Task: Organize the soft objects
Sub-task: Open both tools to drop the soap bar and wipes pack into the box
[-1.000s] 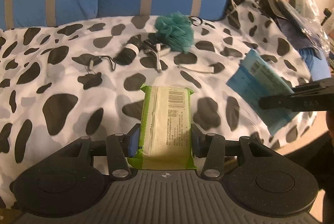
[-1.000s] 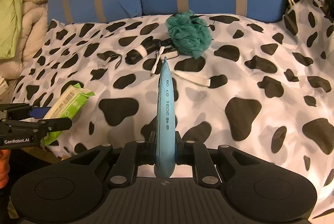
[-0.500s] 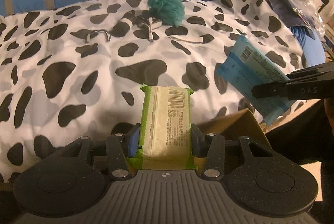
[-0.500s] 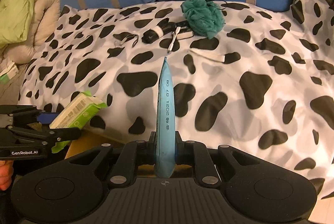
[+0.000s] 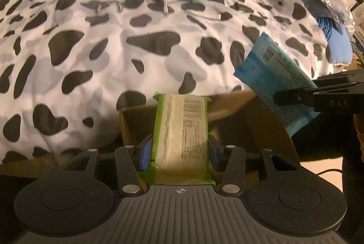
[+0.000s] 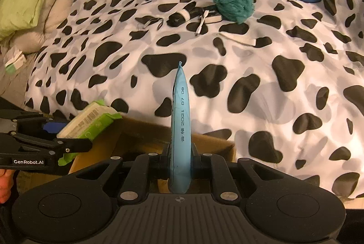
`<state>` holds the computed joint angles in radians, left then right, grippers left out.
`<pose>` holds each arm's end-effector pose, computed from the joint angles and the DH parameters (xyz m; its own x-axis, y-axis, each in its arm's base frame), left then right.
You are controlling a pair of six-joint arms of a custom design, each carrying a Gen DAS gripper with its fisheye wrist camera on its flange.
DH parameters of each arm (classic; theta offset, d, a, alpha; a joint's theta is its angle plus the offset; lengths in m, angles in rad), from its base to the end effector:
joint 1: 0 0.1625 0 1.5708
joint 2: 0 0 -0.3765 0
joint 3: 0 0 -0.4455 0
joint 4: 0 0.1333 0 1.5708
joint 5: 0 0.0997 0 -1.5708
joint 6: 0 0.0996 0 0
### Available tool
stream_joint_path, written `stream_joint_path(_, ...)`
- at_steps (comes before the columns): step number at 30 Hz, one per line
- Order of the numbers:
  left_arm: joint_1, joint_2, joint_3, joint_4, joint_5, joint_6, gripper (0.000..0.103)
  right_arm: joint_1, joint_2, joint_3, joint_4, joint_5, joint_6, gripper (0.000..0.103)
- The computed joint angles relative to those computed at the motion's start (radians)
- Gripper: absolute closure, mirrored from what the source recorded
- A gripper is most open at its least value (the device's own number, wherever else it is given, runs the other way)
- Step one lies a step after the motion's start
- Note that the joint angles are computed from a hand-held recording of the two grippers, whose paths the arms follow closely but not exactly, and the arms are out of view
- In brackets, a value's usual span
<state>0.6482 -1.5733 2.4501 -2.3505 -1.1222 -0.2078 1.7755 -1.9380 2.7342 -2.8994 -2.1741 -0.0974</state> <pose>-0.1920 -0.3668 0.0976 -0.6632 0.6037 -0.4424 0.6710 0.7414 0.0058 0.1370 -0.2820 0.1754 -0.8437 0.0320 0.5359 -0.2584 0.8507 -0.4577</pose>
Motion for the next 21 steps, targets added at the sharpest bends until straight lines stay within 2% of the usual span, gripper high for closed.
stream_joint_path(3,0.002,-0.005,-0.001,0.01,0.001,-0.014,0.05,0.011,0.009,-0.003,0.021,-0.008,0.019,0.086)
stream_joint_path(4,0.005,-0.005,-0.002,0.008,0.002,-0.02,0.04,0.013,0.01,-0.004,0.03,-0.01,0.023,0.086)
stream_joint_path(5,0.006,-0.007,-0.001,0.004,0.007,-0.028,0.037,0.016,0.014,-0.005,0.038,-0.012,0.026,0.086)
stream_joint_path(12,0.019,-0.006,-0.009,-0.006,0.02,-0.075,0.037,0.018,0.025,-0.009,0.053,-0.019,0.028,0.086)
stream_joint_path(16,0.017,-0.004,-0.007,-0.022,0.023,-0.08,0.037,0.004,0.007,-0.014,0.094,0.024,0.015,0.083)
stream_joint_path(17,0.016,-0.004,-0.007,-0.026,0.026,-0.081,0.037,0.007,0.015,-0.02,0.107,0.026,0.01,0.074)
stream_joint_path(18,0.016,-0.002,-0.007,-0.03,0.03,-0.083,0.037,0.013,0.024,-0.024,0.112,0.023,0.005,0.057)
stream_joint_path(21,0.015,0.003,-0.008,-0.039,0.044,-0.096,0.037,0.024,0.041,-0.027,0.09,0.014,-0.016,0.031)
